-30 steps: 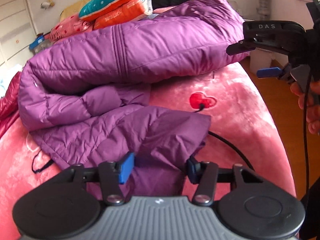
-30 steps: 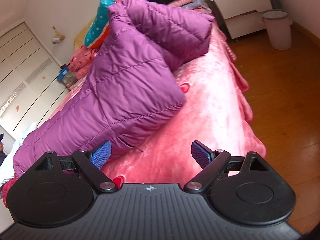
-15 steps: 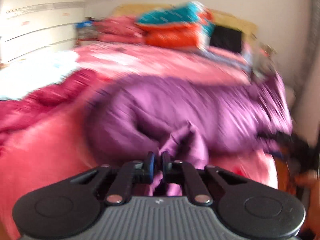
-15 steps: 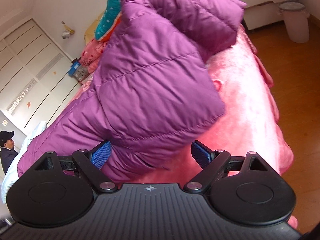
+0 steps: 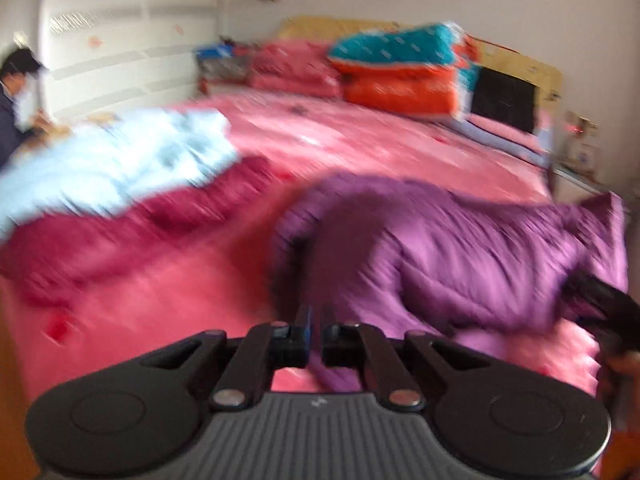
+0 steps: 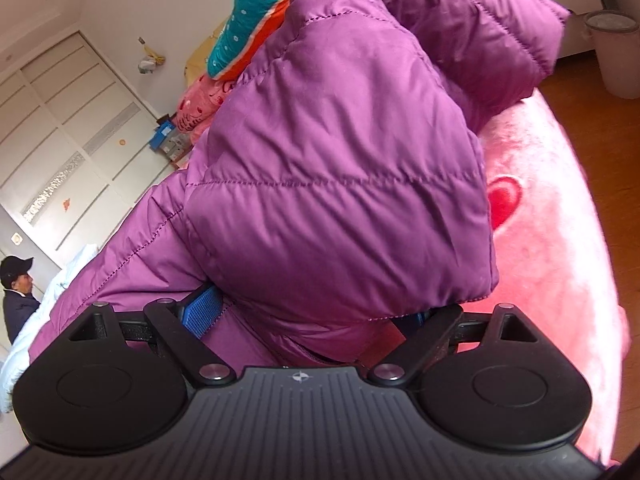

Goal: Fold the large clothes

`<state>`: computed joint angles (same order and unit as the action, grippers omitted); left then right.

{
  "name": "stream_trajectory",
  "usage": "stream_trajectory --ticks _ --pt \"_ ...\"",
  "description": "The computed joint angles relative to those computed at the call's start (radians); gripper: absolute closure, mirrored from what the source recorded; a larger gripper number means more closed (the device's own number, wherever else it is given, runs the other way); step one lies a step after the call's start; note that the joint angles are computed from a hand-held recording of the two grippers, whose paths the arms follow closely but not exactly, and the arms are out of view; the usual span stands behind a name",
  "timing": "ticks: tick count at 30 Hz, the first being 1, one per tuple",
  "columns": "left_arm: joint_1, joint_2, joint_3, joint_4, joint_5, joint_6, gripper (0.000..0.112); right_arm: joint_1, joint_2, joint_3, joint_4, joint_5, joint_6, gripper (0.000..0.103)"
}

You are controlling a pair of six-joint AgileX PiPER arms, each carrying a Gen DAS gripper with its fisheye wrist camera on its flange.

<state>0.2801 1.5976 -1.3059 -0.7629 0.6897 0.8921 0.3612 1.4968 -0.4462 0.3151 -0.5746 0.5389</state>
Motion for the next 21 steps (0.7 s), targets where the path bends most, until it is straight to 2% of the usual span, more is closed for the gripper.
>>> stream_trajectory --ticks 5,7,8,10,15,17,21 --pt "-0.055 0.058 0.050 -0.034 0.079 0.002 0.104 -0.090 0.037 -0.018 -0.216 -0.065 0.190 0.000" --pt "-0.072 0.088 0.053 -0.019 0.094 -0.021 0.089 -0.117 0.047 -0.030 -0.261 -0.081 0.210 0.000" --pt "-0.080 0.102 0.057 -0.008 0.088 -0.038 0.086 -0.130 0.050 -0.030 -0.280 -0.090 0.215 0.000" --pt "-0.082 0.136 0.050 -0.002 0.079 -0.062 0.083 -0.148 0.067 -0.044 -0.306 -0.098 0.227 0.000" --pt "-0.050 0.230 -0.002 -0.076 0.162 -0.100 0.075 -0.181 0.105 -0.066 -0.365 -0.122 0.274 0.000" --pt "-0.051 0.256 -0.011 -0.093 0.171 -0.118 0.072 -0.142 0.111 -0.030 -0.311 -0.168 0.250 0.000" --pt "-0.050 0.267 -0.008 -0.115 0.191 -0.159 0.059 -0.143 0.114 -0.026 -0.316 -0.179 0.260 0.000"
